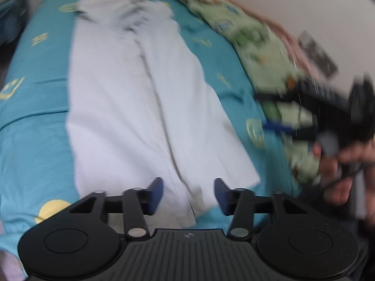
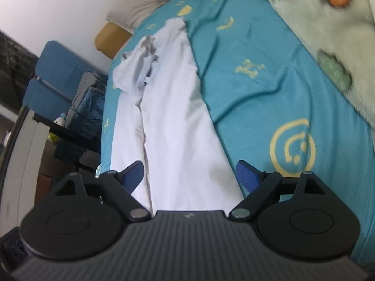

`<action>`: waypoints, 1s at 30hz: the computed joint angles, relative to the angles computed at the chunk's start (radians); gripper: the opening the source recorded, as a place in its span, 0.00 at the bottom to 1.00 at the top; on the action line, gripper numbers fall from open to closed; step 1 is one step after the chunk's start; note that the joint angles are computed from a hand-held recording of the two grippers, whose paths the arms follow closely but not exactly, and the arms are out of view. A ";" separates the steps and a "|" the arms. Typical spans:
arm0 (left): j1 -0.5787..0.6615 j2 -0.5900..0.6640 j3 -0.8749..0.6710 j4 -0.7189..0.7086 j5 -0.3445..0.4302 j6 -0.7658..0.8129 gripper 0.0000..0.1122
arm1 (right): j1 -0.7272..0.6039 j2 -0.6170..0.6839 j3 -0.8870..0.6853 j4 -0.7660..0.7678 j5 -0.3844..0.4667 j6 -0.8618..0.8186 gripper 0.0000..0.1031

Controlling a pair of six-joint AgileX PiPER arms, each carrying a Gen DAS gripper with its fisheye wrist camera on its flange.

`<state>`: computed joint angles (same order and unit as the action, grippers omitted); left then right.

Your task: Fold clothes

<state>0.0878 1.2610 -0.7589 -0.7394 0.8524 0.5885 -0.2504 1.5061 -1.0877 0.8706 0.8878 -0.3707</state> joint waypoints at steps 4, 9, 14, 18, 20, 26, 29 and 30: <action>0.259 0.068 0.016 -0.126 0.057 0.016 0.64 | -0.010 0.044 -0.012 0.015 0.041 0.025 0.84; 0.345 0.170 -0.001 -0.090 0.023 -0.103 0.64 | -0.009 0.094 -0.022 -0.023 0.051 0.116 0.81; 0.298 0.199 -0.004 -0.009 -0.035 -0.195 0.66 | 0.016 0.127 -0.035 -0.097 0.049 0.190 0.71; 0.275 0.186 0.002 -0.010 -0.026 -0.180 0.65 | 0.033 0.145 -0.044 -0.114 0.069 0.193 0.50; 0.271 0.182 0.011 -0.024 -0.006 -0.162 0.59 | 0.027 0.155 -0.047 -0.105 0.099 0.190 0.34; 0.241 0.172 0.018 0.021 0.002 -0.212 0.48 | 0.018 0.131 -0.035 -0.099 0.136 0.184 0.19; 0.239 0.179 0.011 0.032 0.014 -0.218 0.49 | 0.040 0.105 -0.028 -0.155 0.109 0.219 0.21; 0.242 0.179 0.014 0.031 0.024 -0.207 0.49 | 0.051 0.105 -0.032 -0.188 0.105 0.240 0.21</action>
